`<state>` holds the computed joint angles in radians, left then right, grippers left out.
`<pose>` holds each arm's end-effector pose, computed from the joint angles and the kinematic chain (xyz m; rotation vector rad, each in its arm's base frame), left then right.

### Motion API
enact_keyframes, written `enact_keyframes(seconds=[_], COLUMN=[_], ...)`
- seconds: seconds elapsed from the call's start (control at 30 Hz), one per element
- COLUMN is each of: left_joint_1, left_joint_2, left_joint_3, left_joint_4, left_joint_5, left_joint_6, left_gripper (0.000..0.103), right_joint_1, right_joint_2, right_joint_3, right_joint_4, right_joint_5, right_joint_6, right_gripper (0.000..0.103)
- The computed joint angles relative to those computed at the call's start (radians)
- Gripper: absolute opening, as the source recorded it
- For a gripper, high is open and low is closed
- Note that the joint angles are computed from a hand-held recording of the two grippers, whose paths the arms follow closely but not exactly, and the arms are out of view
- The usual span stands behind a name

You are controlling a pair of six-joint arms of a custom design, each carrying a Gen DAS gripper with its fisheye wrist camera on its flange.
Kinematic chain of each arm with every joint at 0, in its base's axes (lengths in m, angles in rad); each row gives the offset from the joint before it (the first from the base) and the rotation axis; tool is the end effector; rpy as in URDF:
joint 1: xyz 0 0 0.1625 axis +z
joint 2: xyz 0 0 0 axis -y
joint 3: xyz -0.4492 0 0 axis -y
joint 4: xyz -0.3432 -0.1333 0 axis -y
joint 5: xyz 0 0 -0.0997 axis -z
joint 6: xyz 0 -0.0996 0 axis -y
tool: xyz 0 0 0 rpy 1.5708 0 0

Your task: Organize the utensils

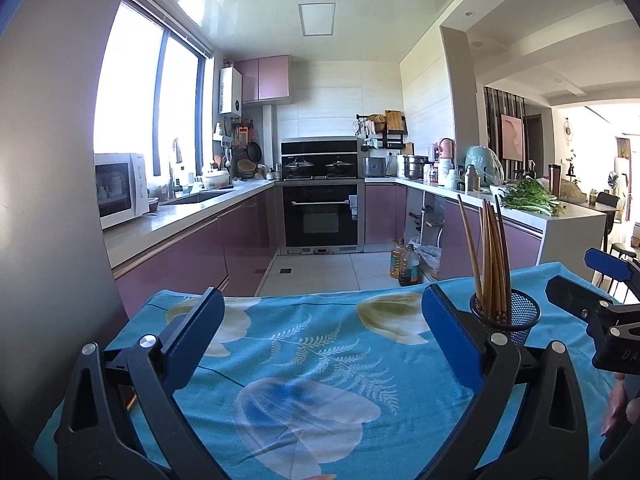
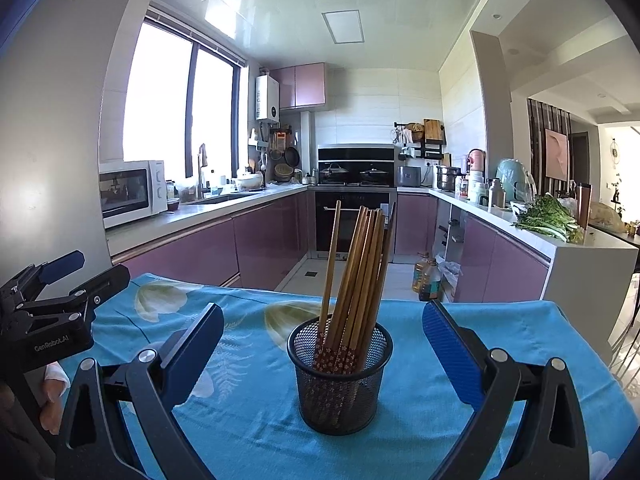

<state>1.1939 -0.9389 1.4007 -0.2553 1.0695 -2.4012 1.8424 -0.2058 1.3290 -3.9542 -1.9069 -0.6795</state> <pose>-0.0662 -0.6596 0.2566 0.7061 1.9129 -1.5024 0.2868 -0.6553 0.0111 0.7544 -2.0510 1.4744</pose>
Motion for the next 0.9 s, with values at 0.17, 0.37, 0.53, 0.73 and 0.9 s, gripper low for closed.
enact_keyframes(seconds=[0.17,0.37,0.53,0.73,0.9], left_joint_1=[0.001,0.0,0.0,0.0,0.0], left_joint_2=[-0.003,-0.009,-0.012,-0.014,-0.015], left_joint_3=[0.004,0.011,0.014,0.014,0.015], left_joint_4=[-0.004,-0.01,-0.013,-0.012,-0.013], left_joint_5=[0.002,0.003,0.005,0.005,0.006], left_joint_6=[-0.002,-0.004,-0.002,-0.002,-0.002], left_gripper=[0.097,0.097,0.097,0.097,0.097], right_joint_1=[0.0,0.001,0.001,0.001,0.001], right_joint_2=[-0.003,-0.005,-0.005,-0.007,-0.006], right_joint_3=[0.008,0.013,0.013,0.015,0.015], right_joint_4=[-0.008,-0.006,-0.01,-0.01,-0.01], right_joint_5=[0.004,0.003,0.004,0.005,0.005], right_joint_6=[0.001,0.004,0.002,0.003,0.002], right_gripper=[0.096,0.096,0.096,0.096,0.096])
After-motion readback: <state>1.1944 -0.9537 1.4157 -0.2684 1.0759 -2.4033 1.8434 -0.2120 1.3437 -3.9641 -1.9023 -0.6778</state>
